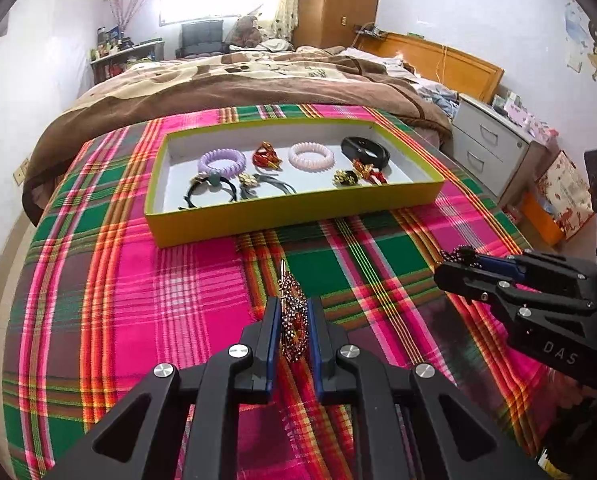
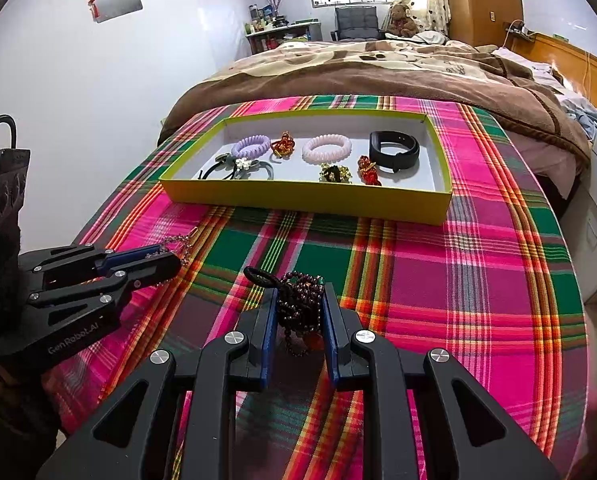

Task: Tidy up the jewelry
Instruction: 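Carry both items into the yellow box and open both tools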

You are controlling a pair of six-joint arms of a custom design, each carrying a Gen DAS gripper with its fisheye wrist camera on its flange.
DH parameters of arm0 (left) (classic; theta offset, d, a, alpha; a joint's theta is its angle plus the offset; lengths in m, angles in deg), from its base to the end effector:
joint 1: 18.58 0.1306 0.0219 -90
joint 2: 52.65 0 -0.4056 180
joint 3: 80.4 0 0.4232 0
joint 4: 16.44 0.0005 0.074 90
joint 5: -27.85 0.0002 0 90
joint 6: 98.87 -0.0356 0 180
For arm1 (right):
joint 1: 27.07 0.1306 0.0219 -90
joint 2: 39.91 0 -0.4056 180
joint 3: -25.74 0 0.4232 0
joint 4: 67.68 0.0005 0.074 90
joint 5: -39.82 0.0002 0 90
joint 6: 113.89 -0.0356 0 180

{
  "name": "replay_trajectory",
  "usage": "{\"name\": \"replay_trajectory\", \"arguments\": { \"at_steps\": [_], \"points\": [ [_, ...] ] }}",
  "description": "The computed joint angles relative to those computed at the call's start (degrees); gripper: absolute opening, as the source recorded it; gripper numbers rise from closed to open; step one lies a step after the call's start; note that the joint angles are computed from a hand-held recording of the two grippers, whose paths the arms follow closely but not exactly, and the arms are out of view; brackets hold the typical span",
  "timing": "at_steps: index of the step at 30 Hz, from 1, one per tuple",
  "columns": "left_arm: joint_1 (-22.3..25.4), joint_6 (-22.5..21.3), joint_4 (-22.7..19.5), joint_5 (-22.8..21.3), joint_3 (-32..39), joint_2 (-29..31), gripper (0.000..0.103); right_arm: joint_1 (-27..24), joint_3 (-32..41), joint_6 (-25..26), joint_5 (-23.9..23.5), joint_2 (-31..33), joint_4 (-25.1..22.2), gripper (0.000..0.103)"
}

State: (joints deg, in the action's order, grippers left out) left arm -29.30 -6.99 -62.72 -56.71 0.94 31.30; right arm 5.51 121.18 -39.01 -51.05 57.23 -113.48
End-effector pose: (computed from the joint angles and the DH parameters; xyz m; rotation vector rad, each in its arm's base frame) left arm 0.4647 -0.0919 0.4321 0.2304 2.4194 -0.2147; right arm 0.4796 0.3065 0.4396 -0.3773 2.4099 0.4005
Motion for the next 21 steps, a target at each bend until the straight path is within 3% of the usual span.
{"name": "replay_trajectory", "arguments": {
  "at_steps": [13, 18, 21],
  "points": [
    [1.28, 0.41, 0.63, 0.24, 2.45, -0.49, 0.013, -0.42, 1.68, 0.57, 1.28, -0.29, 0.4, 0.021],
    [3.4, 2.41, 0.69, 3.06, 7.16, 3.25, 0.013, -1.16, 6.55, 1.65, 2.23, 2.87, -0.28, 0.021],
    [3.78, 1.91, 0.19, 2.13, 9.94, 5.89, 0.013, -1.62, 10.24, 2.68, 2.35, 5.64, -1.24, 0.021]
  ]
}}
